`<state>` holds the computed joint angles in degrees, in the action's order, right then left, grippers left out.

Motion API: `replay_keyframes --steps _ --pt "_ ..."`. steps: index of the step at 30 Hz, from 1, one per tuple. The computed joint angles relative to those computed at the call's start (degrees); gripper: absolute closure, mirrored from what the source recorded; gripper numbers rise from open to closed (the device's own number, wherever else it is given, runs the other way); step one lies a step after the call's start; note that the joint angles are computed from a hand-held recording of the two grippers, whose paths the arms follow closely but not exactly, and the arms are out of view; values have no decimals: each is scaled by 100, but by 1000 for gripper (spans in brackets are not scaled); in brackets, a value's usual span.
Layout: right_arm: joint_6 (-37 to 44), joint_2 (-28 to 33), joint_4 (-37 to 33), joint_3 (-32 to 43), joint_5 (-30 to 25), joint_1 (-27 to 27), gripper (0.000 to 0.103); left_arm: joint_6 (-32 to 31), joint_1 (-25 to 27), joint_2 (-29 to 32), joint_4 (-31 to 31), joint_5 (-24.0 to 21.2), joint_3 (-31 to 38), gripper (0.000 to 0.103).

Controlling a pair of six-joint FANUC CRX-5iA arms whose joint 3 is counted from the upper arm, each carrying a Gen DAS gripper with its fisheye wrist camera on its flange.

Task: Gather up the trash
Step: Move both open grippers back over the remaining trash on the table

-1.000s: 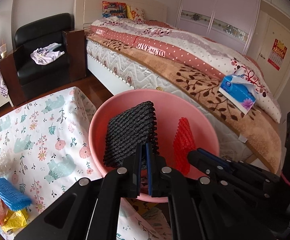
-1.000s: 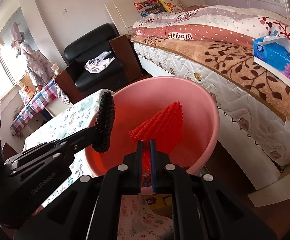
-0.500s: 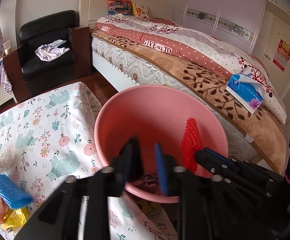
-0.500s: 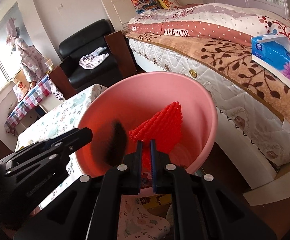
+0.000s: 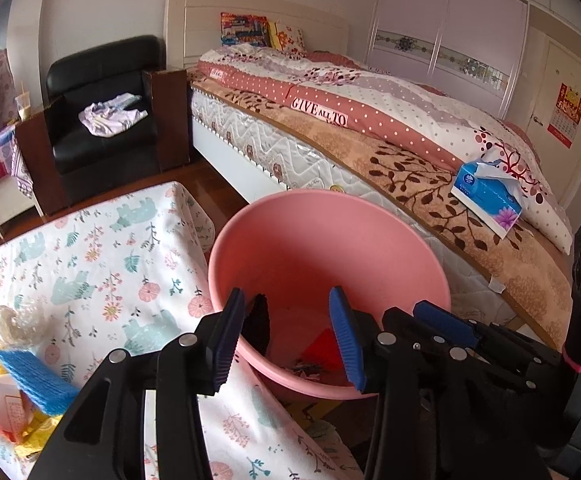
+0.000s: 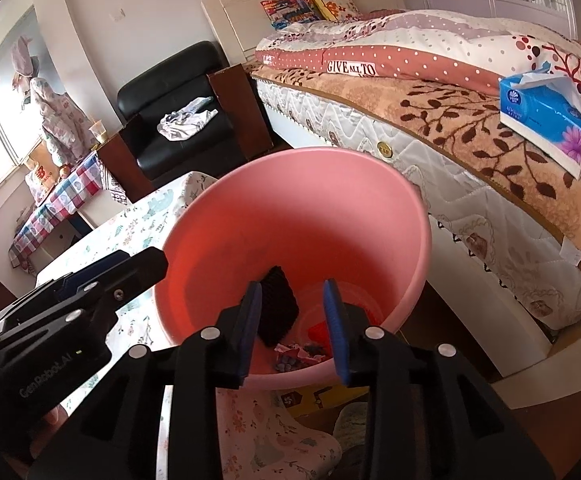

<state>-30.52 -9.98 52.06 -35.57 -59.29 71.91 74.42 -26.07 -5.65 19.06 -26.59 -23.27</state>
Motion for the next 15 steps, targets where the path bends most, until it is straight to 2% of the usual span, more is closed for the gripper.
replay_keyframes --steps 15 --pt "-117 165 325 317 -402 464 70 487 381 -945 -572 -327 -265 59"
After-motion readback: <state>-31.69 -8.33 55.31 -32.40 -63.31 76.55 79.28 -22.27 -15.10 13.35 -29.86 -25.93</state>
